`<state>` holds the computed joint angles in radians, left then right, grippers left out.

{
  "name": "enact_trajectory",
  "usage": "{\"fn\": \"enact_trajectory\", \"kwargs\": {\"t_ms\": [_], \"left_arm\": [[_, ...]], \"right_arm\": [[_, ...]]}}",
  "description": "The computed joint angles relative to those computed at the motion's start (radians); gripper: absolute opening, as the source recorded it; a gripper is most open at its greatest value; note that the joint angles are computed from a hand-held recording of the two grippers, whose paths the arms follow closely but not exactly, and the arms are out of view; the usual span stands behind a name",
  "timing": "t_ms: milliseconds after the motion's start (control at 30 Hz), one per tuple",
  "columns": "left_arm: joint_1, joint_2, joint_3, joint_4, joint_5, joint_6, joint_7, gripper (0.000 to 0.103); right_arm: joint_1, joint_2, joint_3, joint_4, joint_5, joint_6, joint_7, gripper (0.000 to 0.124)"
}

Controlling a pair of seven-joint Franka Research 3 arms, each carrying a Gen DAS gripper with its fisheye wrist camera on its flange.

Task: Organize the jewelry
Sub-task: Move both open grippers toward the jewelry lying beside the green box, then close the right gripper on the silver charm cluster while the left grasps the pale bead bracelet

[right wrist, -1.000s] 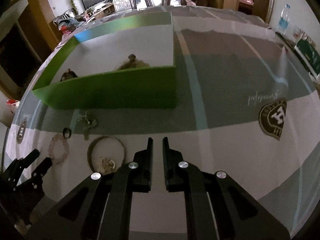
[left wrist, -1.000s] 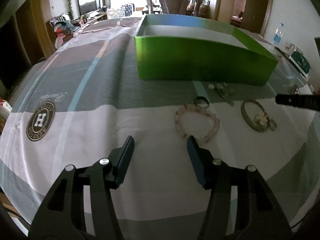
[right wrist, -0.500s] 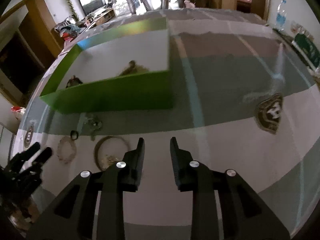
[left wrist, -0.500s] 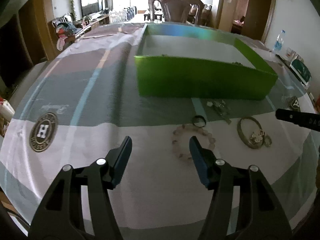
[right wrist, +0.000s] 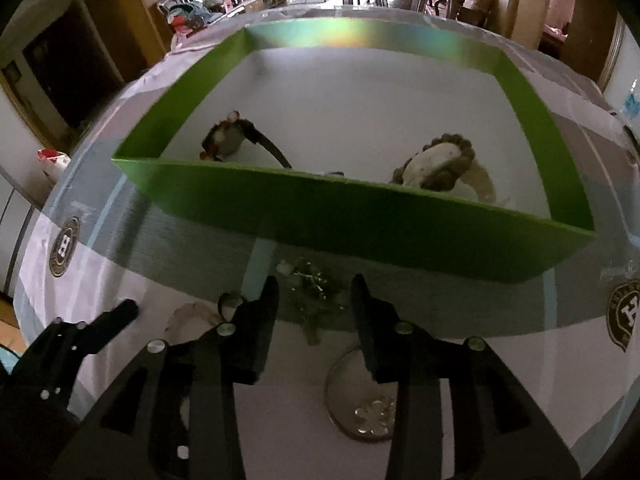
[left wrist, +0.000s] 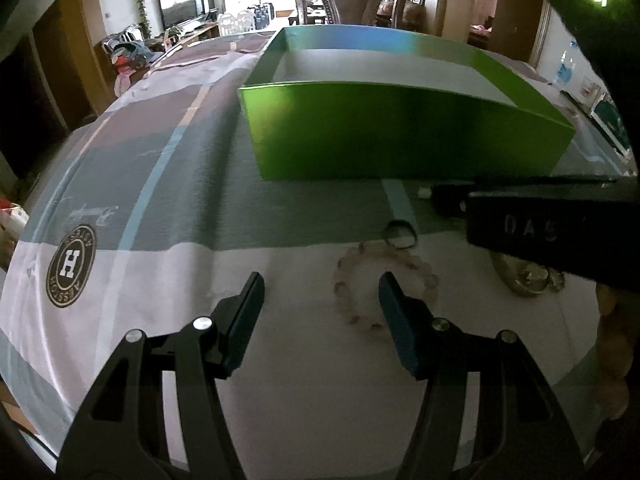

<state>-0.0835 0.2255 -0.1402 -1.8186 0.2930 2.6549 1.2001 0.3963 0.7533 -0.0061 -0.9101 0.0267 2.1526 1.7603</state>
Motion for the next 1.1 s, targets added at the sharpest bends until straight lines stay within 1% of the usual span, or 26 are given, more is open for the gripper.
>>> {"fn": "enact_trajectory", "kwargs": {"t_ms": [33,67,133,300,467,600,667,767,867,967,1100], "left_arm": [[0.001,-0.002,-0.001,-0.003,-0.002,0.002,0.003,0.06],[0.001,-0.001,-0.001,-0.002,-0.001,0.003,0.003,0.06],[-0.001,-0.002,0.001,-0.004,0.004,0.004,-0.001,0.06],[-0.003,-0.002,0.001,-0.004,0.01,0.006,-0.007,0.061],[-0.002,-0.001,0.0,-0.005,0.007,0.007,-0.004,0.061],[-0.009,0.002,0.004,0.0,0.024,0.002,-0.023,0.06],[-0.012,0.002,0.004,0.003,0.03,-0.002,-0.027,0.057],[-0.024,0.017,0.002,0.027,0.045,-0.018,-0.042,0.057],[-0.029,0.028,-0.001,0.049,0.044,-0.036,-0.043,0.056],[-0.033,0.038,0.0,0.067,0.046,-0.048,-0.049,0.056],[-0.04,0.034,0.009,0.057,0.076,-0.031,-0.071,0.059]], "right_arm": [[-0.003,-0.003,0.001,-0.009,0.001,0.0,-0.006,0.028],[-0.001,-0.019,-0.001,-0.039,-0.003,0.016,-0.009,0.024],[-0.009,-0.044,0.003,-0.078,0.007,0.028,-0.01,0.021],[-0.023,-0.149,-0.009,-0.245,0.005,0.135,0.011,0.02],[-0.055,-0.292,-0.021,-0.464,0.002,0.246,0.044,0.02],[-0.087,-0.374,-0.022,-0.597,0.003,0.285,0.065,0.02],[-0.102,-0.407,-0.017,-0.65,0.007,0.294,0.06,0.02],[-0.117,-0.436,-0.009,-0.693,0.019,0.318,0.063,0.023],[-0.123,-0.464,-0.014,-0.731,0.007,0.347,0.083,0.024],[-0.127,-0.451,-0.012,-0.712,0.003,0.347,0.102,0.024],[-0.115,-0.387,-0.005,-0.625,-0.011,0.34,0.094,0.025]]}}
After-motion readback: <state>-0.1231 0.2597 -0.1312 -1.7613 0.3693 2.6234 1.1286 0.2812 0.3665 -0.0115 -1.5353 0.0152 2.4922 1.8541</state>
